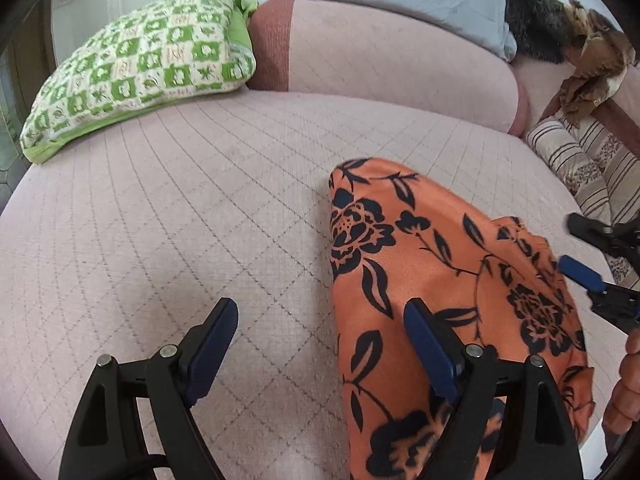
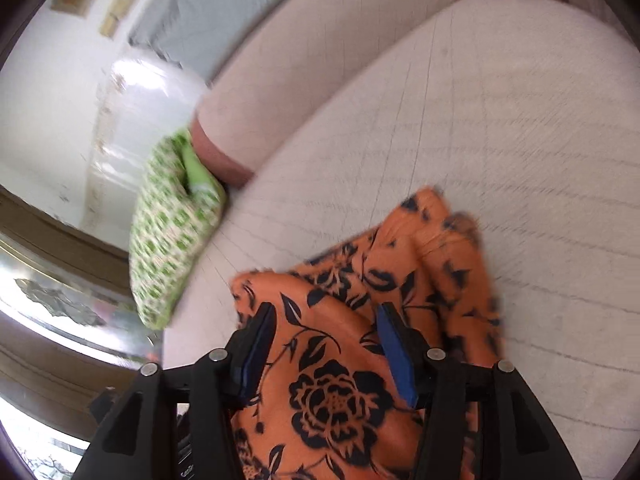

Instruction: Fold small clothes

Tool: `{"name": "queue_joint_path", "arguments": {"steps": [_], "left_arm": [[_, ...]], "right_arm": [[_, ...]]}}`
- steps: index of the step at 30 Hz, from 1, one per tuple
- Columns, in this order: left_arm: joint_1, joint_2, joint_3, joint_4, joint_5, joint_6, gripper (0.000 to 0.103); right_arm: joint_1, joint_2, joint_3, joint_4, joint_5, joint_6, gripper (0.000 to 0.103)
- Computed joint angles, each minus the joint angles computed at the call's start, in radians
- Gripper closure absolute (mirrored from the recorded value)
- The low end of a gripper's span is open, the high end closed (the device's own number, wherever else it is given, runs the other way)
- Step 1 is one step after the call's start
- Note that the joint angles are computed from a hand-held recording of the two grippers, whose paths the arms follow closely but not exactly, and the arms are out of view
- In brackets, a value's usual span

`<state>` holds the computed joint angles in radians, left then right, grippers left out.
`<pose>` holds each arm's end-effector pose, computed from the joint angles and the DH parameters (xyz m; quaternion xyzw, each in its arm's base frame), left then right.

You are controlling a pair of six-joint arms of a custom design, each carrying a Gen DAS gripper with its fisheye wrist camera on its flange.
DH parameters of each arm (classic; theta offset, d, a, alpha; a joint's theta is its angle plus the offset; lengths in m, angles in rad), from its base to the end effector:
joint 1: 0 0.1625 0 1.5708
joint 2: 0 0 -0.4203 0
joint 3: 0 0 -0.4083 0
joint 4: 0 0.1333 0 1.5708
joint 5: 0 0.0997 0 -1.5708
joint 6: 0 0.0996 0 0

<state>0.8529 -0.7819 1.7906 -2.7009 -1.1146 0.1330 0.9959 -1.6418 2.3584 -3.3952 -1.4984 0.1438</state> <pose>-0.2781 -0.5878 0.0365 0.3888 0.8913 -0.1217 0.1991 -0.1058 -0.4217 0.3584 -0.2811 -0.8023 0.5201 0.0824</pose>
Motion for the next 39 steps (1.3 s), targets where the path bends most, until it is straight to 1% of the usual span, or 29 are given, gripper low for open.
{"name": "queue_joint_path", "arguments": {"steps": [1,3,7,8,9,10,13,14,16,17,18,21,22,25,27,30,31,32,33,36,37,38,39], "left_arm": [[-0.004,-0.011,0.010,-0.009,-0.006,0.003,0.017],[-0.010,-0.041,0.038,-0.028,-0.035,0.021,0.018],[-0.016,-0.080,0.075,-0.008,-0.099,0.075,0.017],[-0.017,-0.089,0.083,0.013,-0.116,0.094,0.017],[-0.016,-0.096,0.086,0.043,-0.136,0.108,0.017],[-0.013,-0.098,0.082,0.076,-0.156,0.111,0.017],[0.020,-0.096,0.033,0.238,-0.256,0.089,0.017],[0.029,-0.092,0.018,0.265,-0.275,0.080,0.017],[0.047,-0.087,-0.006,0.304,-0.320,0.059,0.017],[0.055,-0.084,-0.018,0.318,-0.340,0.052,0.017],[0.062,-0.081,-0.029,0.336,-0.363,0.045,0.017],[0.080,-0.053,-0.075,0.388,-0.411,0.025,0.017],[0.084,-0.041,-0.090,0.404,-0.422,0.012,0.017],[0.090,-0.004,-0.133,0.442,-0.435,-0.017,0.017],[0.096,0.029,-0.171,0.483,-0.458,-0.042,0.017],[0.109,0.077,-0.223,0.552,-0.517,-0.075,0.017],[0.112,0.089,-0.234,0.564,-0.522,-0.080,0.017],[0.111,0.099,-0.235,0.558,-0.523,-0.087,0.017],[0.110,0.103,-0.232,0.539,-0.528,-0.086,0.017],[0.101,0.110,-0.224,0.507,-0.533,-0.092,0.018],[0.094,0.114,-0.222,0.497,-0.518,-0.104,0.018],[0.090,0.112,-0.213,0.477,-0.516,-0.102,0.018],[0.086,0.110,-0.207,0.464,-0.510,-0.097,0.023]], "right_arm": [[-0.010,-0.027,0.030,-0.040,0.005,-0.003,0.040],[-0.034,-0.082,0.078,-0.075,0.018,0.001,0.037],[-0.108,-0.209,0.152,-0.006,0.078,0.009,0.036],[-0.124,-0.236,0.163,0.017,0.089,0.005,0.035],[-0.158,-0.275,0.182,0.056,0.119,-0.002,0.035],[-0.175,-0.287,0.187,0.081,0.138,-0.003,0.034],[-0.258,-0.352,0.213,0.176,0.227,-0.019,0.034],[-0.288,-0.370,0.217,0.213,0.271,-0.036,0.034],[-0.337,-0.385,0.218,0.283,0.359,-0.071,0.032],[-0.355,-0.390,0.217,0.319,0.390,-0.091,0.032],[-0.357,-0.379,0.205,0.354,0.397,-0.104,0.032],[-0.340,-0.345,0.177,0.395,0.367,-0.137,0.032],[-0.344,-0.334,0.167,0.416,0.375,-0.148,0.032],[-0.375,-0.293,0.133,0.483,0.455,-0.163,0.031],[-0.362,-0.250,0.102,0.509,0.451,-0.166,0.031],[-0.341,-0.187,0.057,0.565,0.433,-0.190,0.031],[-0.325,-0.167,0.049,0.551,0.419,-0.199,0.030],[-0.313,-0.155,0.047,0.531,0.409,-0.204,0.028],[-0.298,-0.141,0.048,0.504,0.399,-0.208,0.028],[-0.251,-0.113,0.053,0.434,0.332,-0.209,0.028],[-0.231,-0.102,0.055,0.408,0.306,-0.212,0.030],[-0.216,-0.094,0.055,0.391,0.285,-0.213,0.035],[-0.193,-0.083,0.056,0.367,0.250,-0.215,0.037]]}}
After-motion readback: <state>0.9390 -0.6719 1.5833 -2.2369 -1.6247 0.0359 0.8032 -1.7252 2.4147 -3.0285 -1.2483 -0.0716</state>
